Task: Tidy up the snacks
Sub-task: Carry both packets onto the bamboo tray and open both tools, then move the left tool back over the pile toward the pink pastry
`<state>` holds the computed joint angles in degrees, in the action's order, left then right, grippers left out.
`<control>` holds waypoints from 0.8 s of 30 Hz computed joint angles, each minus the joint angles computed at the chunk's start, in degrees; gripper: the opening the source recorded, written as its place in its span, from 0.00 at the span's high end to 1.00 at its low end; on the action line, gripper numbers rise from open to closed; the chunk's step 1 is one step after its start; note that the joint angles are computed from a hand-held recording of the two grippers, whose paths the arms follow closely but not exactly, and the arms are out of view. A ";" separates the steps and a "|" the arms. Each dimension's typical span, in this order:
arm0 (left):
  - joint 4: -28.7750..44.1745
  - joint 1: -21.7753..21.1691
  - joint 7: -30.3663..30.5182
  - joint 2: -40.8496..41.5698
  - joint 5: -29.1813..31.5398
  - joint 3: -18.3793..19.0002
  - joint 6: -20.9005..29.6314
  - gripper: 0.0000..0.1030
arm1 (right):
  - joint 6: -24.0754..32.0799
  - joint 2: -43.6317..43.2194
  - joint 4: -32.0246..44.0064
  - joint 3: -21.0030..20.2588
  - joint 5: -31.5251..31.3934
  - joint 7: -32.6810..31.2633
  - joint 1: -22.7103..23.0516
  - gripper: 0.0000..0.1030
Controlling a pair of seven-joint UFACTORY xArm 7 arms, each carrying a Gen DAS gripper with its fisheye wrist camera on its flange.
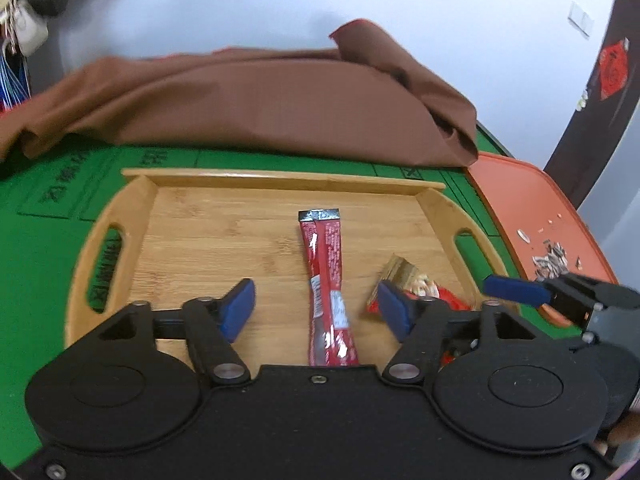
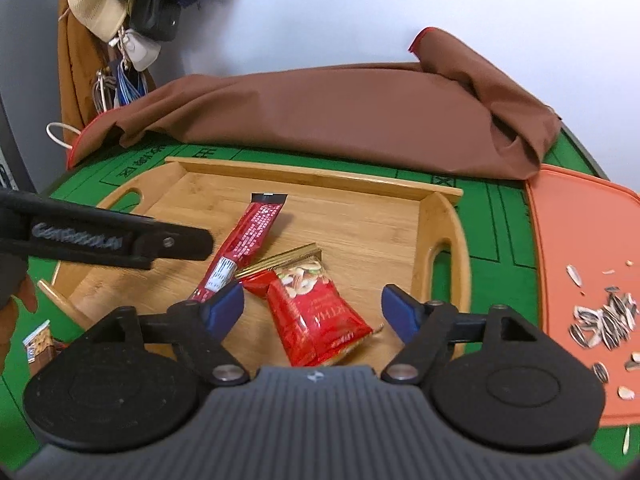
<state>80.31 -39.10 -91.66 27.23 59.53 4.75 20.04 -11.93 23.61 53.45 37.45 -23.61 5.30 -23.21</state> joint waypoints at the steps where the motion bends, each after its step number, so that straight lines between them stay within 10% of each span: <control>1: -1.30 -1.32 -2.15 -1.09 2.35 1.06 0.15 0.29 | -0.78 -0.86 -1.10 0.15 0.16 0.42 -0.37 0.16; 11: -12.74 -4.60 -20.14 -10.44 23.18 -2.08 6.00 0.11 | -7.99 -9.53 -11.34 -0.25 -7.91 10.05 -3.61 0.14; 24: -22.42 -0.70 -31.30 -16.20 32.24 -12.56 12.48 0.05 | -13.91 -17.48 -21.27 -9.77 -11.86 15.63 3.25 0.11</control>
<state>57.89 -39.80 -122.96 11.03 91.78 -7.81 32.52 -25.84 6.12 32.19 27.68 -35.47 20.93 -19.96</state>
